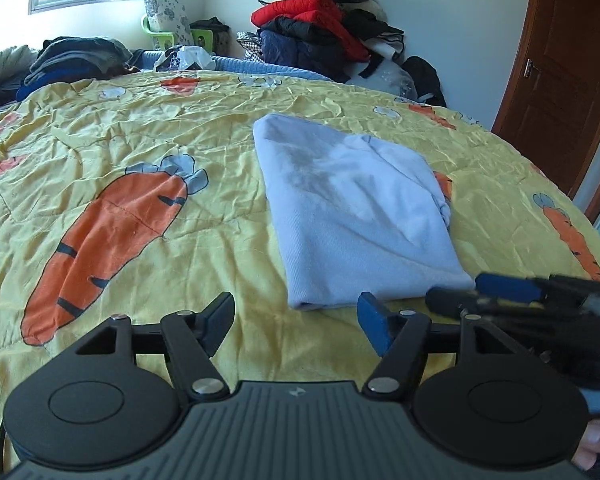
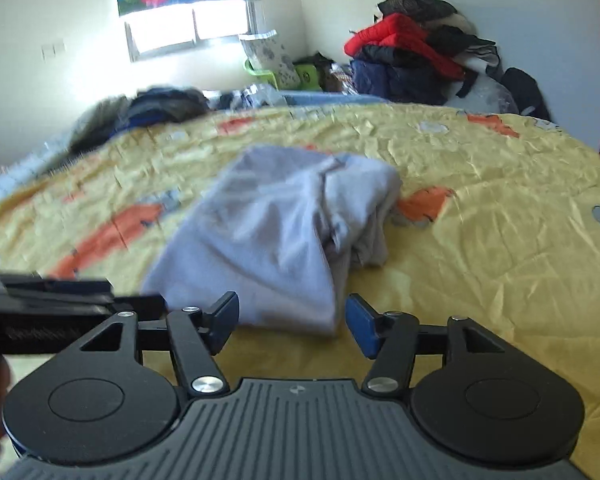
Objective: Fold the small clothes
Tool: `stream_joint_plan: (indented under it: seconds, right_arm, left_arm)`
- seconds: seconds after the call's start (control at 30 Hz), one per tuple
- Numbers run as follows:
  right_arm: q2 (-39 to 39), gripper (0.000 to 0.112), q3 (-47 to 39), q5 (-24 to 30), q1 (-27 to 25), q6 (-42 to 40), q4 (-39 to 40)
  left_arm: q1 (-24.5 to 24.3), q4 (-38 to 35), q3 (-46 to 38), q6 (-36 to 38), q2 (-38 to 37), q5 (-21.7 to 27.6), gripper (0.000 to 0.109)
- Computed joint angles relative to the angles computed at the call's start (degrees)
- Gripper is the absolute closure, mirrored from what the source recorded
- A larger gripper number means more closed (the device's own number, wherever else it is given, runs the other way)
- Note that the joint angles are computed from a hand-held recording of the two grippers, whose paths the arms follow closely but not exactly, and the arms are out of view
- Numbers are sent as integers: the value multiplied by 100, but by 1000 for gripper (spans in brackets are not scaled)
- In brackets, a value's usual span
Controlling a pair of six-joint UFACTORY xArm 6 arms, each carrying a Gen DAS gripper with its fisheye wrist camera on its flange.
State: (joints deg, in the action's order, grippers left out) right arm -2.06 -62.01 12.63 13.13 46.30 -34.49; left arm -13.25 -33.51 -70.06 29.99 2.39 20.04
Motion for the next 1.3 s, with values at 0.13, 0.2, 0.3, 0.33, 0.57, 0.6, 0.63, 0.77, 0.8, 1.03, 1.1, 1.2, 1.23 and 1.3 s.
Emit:
stream_joint_plan:
  seconds: [0.13, 0.2, 0.3, 0.33, 0.57, 0.6, 0.63, 0.77, 0.8, 1.03, 1.1, 1.2, 1.23, 1.3]
  right_arm:
    - [-384, 41, 475, -264, 3, 411, -123]
    - [-534, 32, 557, -162, 32, 885, -635]
    - [-691, 28, 670, -71, 84, 1044, -784]
    - [-728, 28, 708, -56, 101, 1039, -750]
    - [-693, 24, 745, -13, 91, 1231, -879]
    - [-669, 23, 724, -31, 77, 1401, -1060]
    - [-643, 22, 695, -25, 64, 1576, -1277]
    - [-510, 15, 549, 194, 97, 2011, -1938]
    - [-478, 15, 538, 217, 107, 1944, -1868]
    - [-396, 11, 486, 280, 104, 1764, -1562]
    - [-341, 10, 414, 406, 146, 1661, -1502]
    - [-274, 9, 316, 608, 225, 1566, -1540]
    - [-265, 9, 298, 655, 242, 1536, -1541]
    - [-256, 9, 287, 697, 255, 1509, -1548]
  left_arm:
    - [-51, 682, 319, -394, -151, -456, 41]
    - [-30, 1139, 436, -751, -184, -589, 40]
    - [21, 1137, 533, -837, -239, -554, 37]
    - [36, 1170, 577, -888, -257, -573, 34]
    - [113, 1819, 923, -1512, -314, -982, 27]
    - [126, 1997, 998, -1672, -323, -1120, 26]
    - [146, 2221, 1063, -1861, -323, -1249, 25]
    - [186, 2562, 1227, -2154, -331, -1513, 21]
    - [189, 2582, 1221, -2176, -329, -1512, 19]
    - [228, 3022, 1113, -2534, -256, -1333, 6]
    - [218, 2973, 1120, -2508, -261, -1332, 6]
    - [226, 3062, 1142, -2577, -273, -1345, 6]
    - [225, 3053, 1149, -2575, -280, -1345, 6]
    - [219, 2937, 1149, -2483, -284, -1334, 6]
